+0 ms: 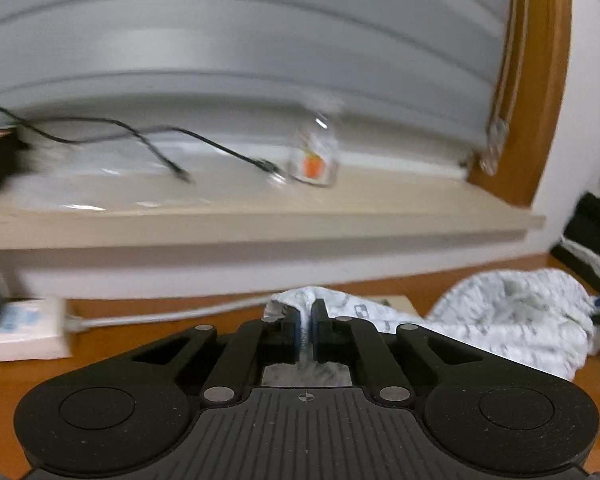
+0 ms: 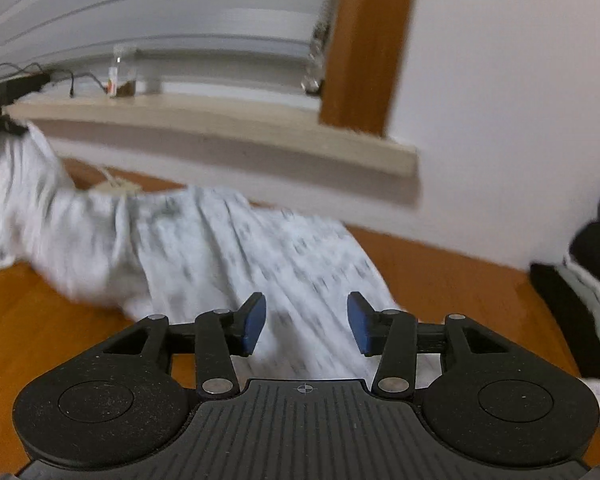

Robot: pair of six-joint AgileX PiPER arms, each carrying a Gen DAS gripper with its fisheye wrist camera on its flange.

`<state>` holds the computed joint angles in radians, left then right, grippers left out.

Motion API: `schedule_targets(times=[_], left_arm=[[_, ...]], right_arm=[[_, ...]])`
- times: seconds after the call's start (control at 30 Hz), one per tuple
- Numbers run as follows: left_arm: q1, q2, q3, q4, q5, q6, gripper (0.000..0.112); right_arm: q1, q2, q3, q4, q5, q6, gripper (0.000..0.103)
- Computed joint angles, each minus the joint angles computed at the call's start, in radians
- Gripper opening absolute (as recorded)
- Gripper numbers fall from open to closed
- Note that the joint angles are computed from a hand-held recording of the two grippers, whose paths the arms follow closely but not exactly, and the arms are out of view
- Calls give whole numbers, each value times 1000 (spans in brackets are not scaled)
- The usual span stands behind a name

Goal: Fold clothes

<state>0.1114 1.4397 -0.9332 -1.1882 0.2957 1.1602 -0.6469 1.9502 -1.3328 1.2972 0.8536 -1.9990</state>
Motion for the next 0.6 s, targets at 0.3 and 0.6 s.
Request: schedule_targets(times=[0.3,0.6], left_arm=[[135,-101,106,-337,121,333,6],[164,-203,91,-404,128,353,5]], right_arm=[[-74,49,-51,-112,33,2,56],[-146,60,-133,52,75,29,1]])
